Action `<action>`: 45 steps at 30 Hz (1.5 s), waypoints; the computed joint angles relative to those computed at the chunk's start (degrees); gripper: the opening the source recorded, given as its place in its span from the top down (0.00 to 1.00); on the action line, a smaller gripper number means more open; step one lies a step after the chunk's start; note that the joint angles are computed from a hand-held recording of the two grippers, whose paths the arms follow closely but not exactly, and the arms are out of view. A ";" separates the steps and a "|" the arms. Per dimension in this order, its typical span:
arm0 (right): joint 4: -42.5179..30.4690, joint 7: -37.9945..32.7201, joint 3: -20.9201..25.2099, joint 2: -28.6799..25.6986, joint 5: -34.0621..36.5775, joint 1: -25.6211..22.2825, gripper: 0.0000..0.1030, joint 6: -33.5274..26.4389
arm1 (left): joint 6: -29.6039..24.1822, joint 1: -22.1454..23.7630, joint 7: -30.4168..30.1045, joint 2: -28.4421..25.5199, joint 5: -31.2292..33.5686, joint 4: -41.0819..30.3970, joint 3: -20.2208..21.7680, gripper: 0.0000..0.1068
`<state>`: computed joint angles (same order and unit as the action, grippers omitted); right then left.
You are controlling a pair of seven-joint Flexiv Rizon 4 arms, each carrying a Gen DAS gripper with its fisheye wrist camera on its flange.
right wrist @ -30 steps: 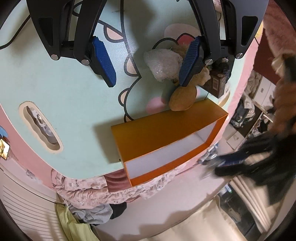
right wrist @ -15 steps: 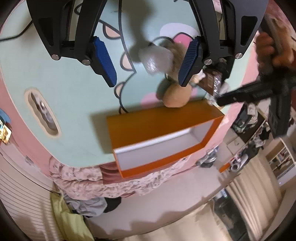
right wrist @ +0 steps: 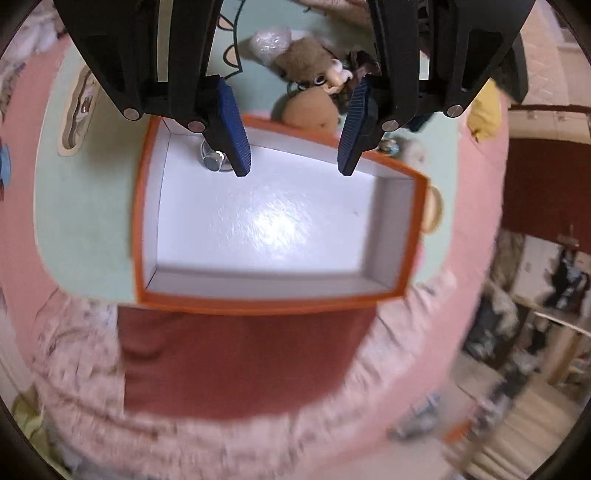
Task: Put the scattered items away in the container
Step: 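Grasp the beaded bracelet and set it on the table with the left gripper, then reach into the box and grasp the silver round cap with the right gripper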
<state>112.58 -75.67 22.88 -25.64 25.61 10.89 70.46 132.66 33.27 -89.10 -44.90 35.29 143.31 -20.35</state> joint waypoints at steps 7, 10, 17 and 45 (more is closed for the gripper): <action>-8.51 0.94 -1.93 -6.35 -3.84 0.35 0.52 -14.33 | -0.79 -6.67 -0.31 4.31 -6.76 -0.19 5.04 0.30; -9.65 0.74 -2.73 -7.29 -4.55 1.04 0.52 -16.73 | -0.88 -7.77 -0.80 4.64 -8.29 -0.66 5.97 0.30; -10.41 -0.36 -3.39 -8.10 -4.77 1.55 0.52 -19.45 | -3.32 -4.91 -1.73 3.45 -6.79 -2.04 4.22 0.30; -6.56 3.41 -6.04 -4.86 -12.20 3.58 0.45 -17.92 | -5.39 -8.06 0.67 3.62 -11.08 -2.13 5.59 0.30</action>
<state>106.02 -72.26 16.84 -30.49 13.42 14.47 52.54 127.27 25.21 -88.43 -41.28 24.21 141.18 -14.76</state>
